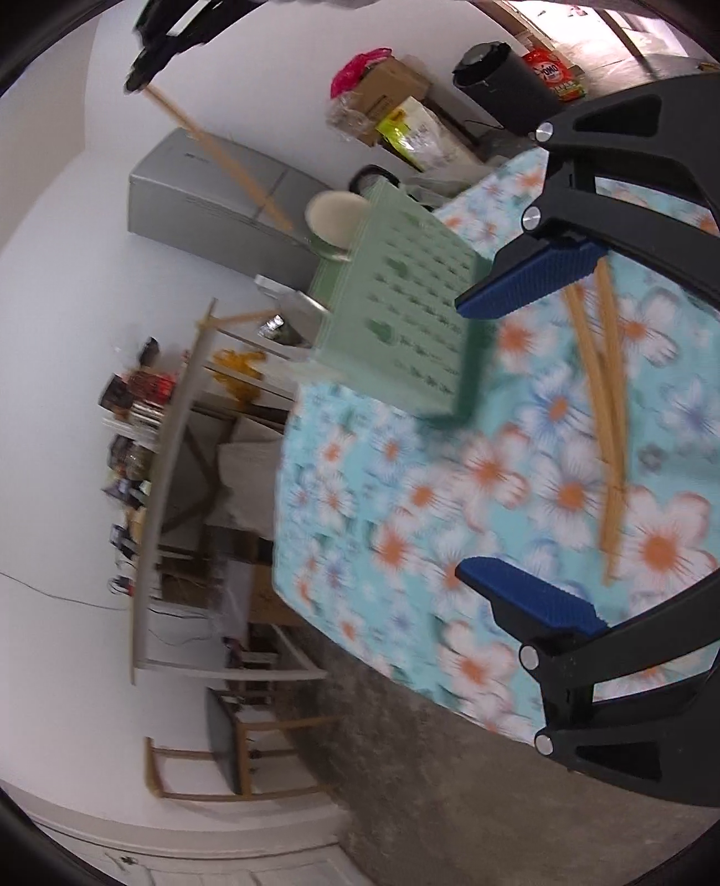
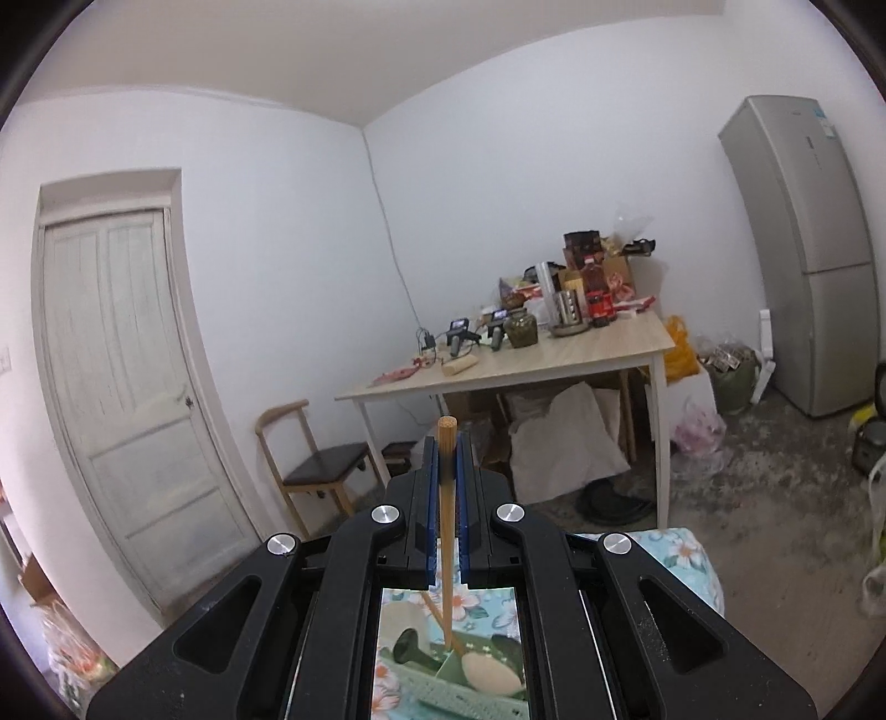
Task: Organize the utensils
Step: 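Lower the held chopstick into the green holder with the right gripper and open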
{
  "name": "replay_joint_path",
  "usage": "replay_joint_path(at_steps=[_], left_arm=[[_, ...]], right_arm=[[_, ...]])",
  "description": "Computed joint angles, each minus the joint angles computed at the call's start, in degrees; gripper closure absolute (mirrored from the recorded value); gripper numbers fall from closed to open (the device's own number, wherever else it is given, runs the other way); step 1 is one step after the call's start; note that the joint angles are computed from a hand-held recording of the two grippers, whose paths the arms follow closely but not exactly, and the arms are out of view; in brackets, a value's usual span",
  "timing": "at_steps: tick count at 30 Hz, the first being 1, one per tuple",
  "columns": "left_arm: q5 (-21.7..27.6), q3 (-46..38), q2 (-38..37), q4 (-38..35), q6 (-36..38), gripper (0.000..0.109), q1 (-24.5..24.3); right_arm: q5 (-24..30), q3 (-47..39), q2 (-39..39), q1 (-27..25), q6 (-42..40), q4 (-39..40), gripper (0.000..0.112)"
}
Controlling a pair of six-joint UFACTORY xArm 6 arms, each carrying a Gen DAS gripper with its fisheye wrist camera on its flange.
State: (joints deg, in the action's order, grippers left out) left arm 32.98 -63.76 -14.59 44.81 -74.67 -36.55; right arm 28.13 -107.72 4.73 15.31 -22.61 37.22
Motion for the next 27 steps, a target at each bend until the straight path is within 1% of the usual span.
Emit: replay_joint_path(at_steps=[2,6,10,11,13,15,20,25,27], left_arm=[[0.9,1.9,-1.5,0.3,-0.9,0.023,-0.1],[3.0,4.5,-3.9,2.0,-2.5,0.023,-0.6],[3.3,5.5,-4.9,1.9,-2.7,0.023,0.1],[3.4,5.4,-4.9,1.9,-2.6,0.023,0.2],[3.5,5.2,-4.7,2.1,-2.5,0.023,0.2],[3.5,4.9,-4.3,2.0,-2.2,0.023,0.1],[3.3,4.4,-3.6,2.2,-2.5,0.023,-0.5],[2.8,3.6,-2.5,1.5,-2.3,0.023,-0.7],[3.0,3.2,-2.1,2.2,-2.5,0.023,-1.1]], right_arm=[[-0.7,-0.1,1.1,0.7,0.6,-2.9,0.108],[-1.2,0.4,3.3,2.1,3.9,-11.4,0.108],[-0.1,2.3,3.6,2.5,6.9,-16.6,0.107],[-0.1,3.0,3.2,2.5,7.3,-16.8,0.106],[0.2,3.8,2.4,2.2,6.6,-14.6,0.101],[-0.1,4.6,1.2,1.9,6.6,-13.6,0.093],[-1.0,8.3,-3.3,1.1,4.9,-9.4,0.092],[-1.2,14.9,-9.9,-0.3,2.0,-3.4,0.091],[-0.7,17.4,-12.1,-1.0,1.0,-1.0,0.089]])
